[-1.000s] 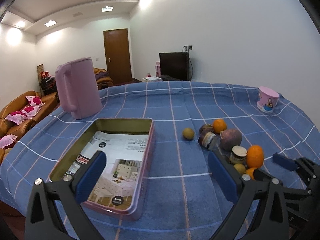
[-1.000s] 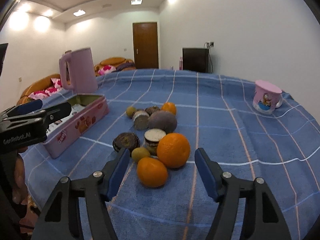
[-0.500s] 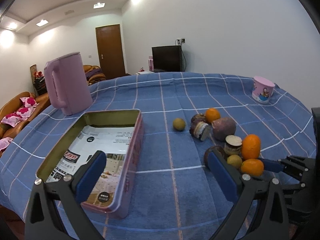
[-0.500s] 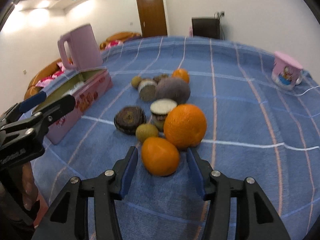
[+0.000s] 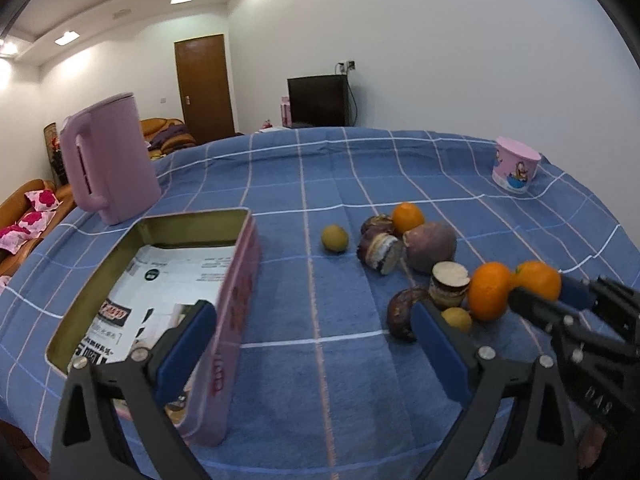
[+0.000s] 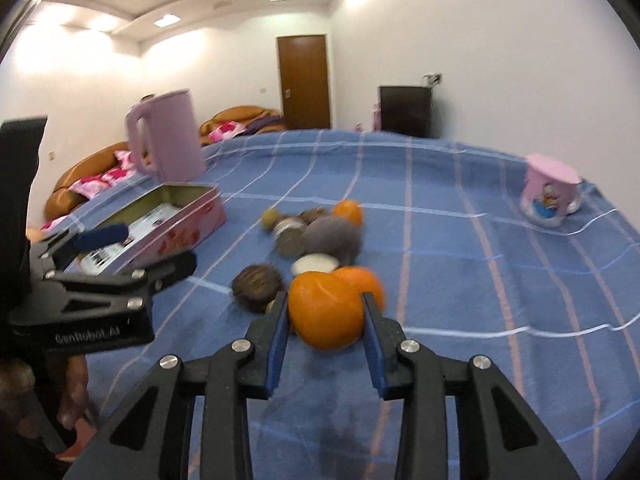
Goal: Organize fruits
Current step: 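Close the right gripper on an orange while the left gripper moves toward a mangosteen, then grasp the dark brown mangosteen with the left gripper and lift it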
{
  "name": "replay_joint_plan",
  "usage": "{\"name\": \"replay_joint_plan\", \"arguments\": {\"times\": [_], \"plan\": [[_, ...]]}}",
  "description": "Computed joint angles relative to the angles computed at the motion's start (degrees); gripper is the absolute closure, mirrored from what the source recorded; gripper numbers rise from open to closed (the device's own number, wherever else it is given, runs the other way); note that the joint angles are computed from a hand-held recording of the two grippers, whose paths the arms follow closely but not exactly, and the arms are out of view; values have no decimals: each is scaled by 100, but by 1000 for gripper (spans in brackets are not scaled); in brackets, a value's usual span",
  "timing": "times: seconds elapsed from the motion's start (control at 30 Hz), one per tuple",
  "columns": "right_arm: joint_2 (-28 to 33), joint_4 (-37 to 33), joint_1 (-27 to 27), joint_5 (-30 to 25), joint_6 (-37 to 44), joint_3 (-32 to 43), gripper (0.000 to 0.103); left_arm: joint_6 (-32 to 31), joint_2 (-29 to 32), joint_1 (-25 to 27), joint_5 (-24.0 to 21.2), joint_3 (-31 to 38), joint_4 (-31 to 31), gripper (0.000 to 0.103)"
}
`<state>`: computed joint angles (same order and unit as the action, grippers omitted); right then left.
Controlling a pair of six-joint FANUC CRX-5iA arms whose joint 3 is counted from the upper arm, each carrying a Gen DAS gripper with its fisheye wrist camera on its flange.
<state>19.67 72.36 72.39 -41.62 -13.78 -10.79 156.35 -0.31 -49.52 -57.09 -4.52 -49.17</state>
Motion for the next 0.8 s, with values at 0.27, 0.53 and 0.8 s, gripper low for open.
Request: {"name": "replay_joint_plan", "arguments": {"times": [0.27, 0.53, 0.8], "plan": [[-53, -89, -100, -187, -156, -111, 67, -937, 316, 403, 491, 238, 837, 23], [-96, 153, -176, -4, -394, -243, 67, -1902, 496, 953, 1096, 143, 2082, 35], [-98, 101, -197, 119, -296, -239, 67, -2482, 619, 1145, 1216, 155, 2627, 40]]}}
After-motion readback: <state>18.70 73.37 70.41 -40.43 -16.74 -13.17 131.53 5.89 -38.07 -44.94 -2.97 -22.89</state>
